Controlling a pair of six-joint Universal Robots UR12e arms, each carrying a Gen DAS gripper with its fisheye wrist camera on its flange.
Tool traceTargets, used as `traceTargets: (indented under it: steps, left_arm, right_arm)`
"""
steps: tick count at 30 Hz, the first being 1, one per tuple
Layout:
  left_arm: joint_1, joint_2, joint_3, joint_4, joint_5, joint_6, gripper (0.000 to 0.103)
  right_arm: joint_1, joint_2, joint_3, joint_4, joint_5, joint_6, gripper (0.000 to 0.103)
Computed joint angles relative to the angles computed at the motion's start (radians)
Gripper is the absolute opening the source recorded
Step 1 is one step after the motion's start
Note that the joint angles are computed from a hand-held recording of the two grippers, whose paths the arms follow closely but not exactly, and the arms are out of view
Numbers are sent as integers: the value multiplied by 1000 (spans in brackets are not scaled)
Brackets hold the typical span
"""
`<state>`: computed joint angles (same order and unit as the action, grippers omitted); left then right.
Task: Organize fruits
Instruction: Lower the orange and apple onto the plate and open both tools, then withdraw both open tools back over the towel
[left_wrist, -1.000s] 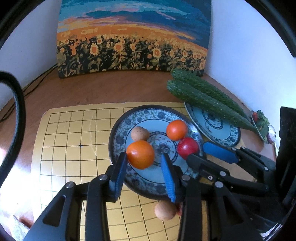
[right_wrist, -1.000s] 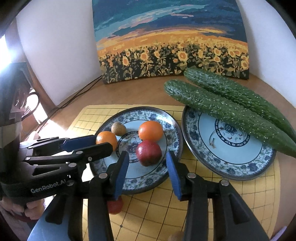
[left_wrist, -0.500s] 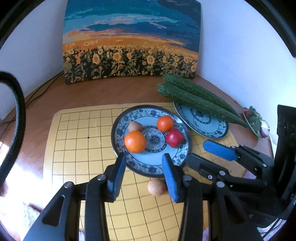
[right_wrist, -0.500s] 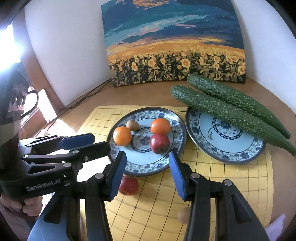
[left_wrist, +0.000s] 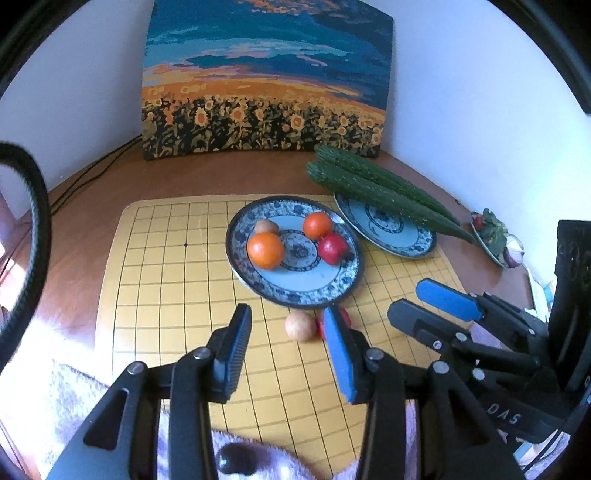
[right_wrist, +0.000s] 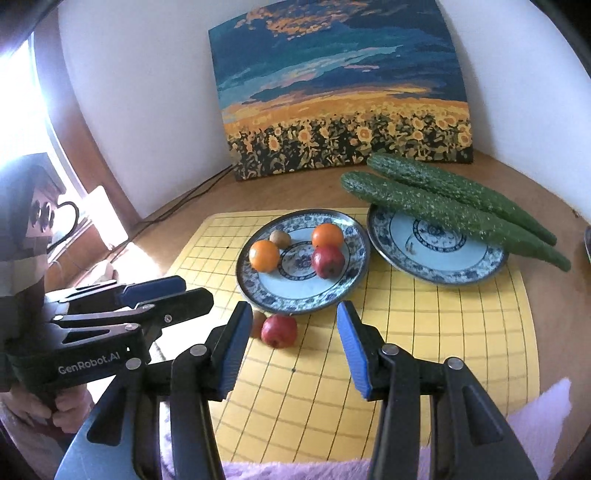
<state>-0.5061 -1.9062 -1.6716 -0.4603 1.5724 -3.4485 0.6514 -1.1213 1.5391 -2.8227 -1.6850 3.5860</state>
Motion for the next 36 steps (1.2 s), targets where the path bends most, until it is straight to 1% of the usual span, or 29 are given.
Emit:
traceTargets:
  steps: [7,12,21,25,32,36]
  left_arm:
    - [-13,27,-44,21,26,-12,43]
    - [-19,40,-72,23,26,-19,43]
    - [-29,67,-119,32,45,-33,43]
    - [-28,77,-136,25,44,-40,43]
    - [-30,90,-160,29,51,-43,43]
    - [-33,96,-172,39,68,-40,43]
  right_arm:
    - [18,-16,26,-5,-20,13,49]
    - [30,-26,50,-17,-35,27,49]
    - [39,-36,85,-12,-53,56,49]
    - [34,-42,101,-17,-21,77,49]
    - [39,-46,114,-17,-20,86,49]
    - [41,-47,118,-16,-21,94,49]
